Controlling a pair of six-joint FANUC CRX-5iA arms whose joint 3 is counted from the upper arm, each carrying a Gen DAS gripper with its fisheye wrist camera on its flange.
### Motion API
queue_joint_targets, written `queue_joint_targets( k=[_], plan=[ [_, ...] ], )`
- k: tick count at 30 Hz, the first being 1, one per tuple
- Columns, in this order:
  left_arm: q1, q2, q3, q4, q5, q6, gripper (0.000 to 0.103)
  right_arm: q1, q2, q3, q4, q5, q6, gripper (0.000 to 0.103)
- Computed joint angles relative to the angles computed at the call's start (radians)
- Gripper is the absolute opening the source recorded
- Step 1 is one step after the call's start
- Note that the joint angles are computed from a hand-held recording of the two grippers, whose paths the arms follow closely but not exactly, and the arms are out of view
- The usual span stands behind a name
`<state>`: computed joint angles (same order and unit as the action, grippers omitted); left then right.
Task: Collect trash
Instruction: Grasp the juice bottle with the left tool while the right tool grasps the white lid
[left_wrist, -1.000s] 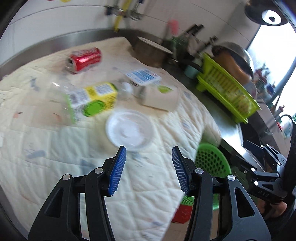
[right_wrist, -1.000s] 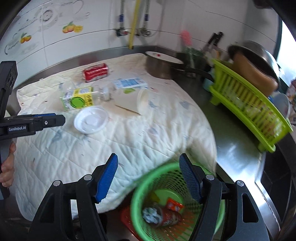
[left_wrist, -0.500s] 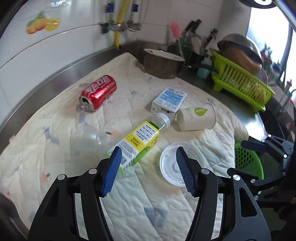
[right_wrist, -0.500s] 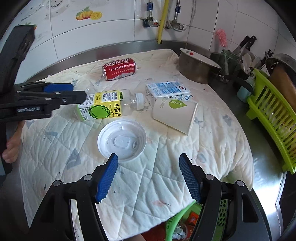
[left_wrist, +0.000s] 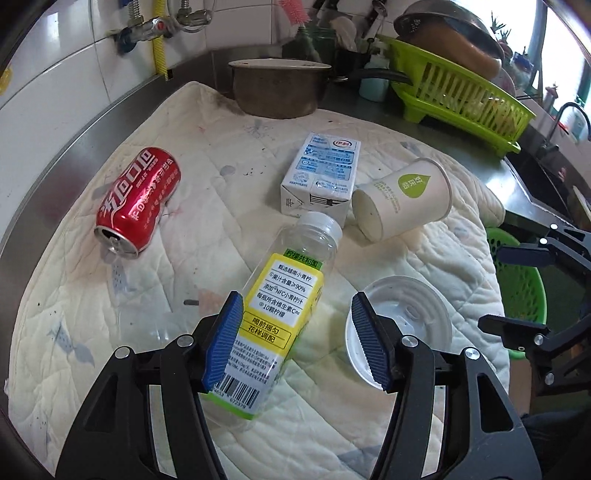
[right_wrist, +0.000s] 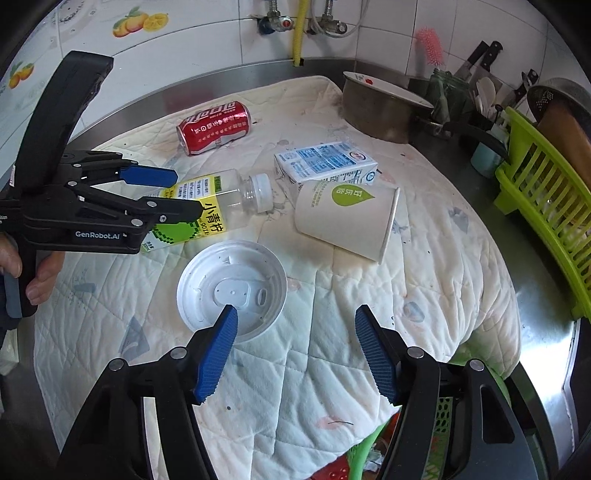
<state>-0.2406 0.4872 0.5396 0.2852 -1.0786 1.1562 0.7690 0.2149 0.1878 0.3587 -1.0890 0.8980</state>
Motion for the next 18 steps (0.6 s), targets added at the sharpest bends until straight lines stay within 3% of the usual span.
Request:
queue_joint_targets(
  k=[6, 18],
  plan=[
    [0.012, 0.01, 0.018, 0.027, -0.015, -0.036, 0.06, -0.012, 0.033, 0.037, -0.047, -0.014, 0.004, 0.058],
    [0.013, 0.075, 0.112, -0.022, -0.099, -0.063, 0.06, -0.027, 0.103, 0.102, -0.096, -0.042, 0.019, 0.047]
  ],
)
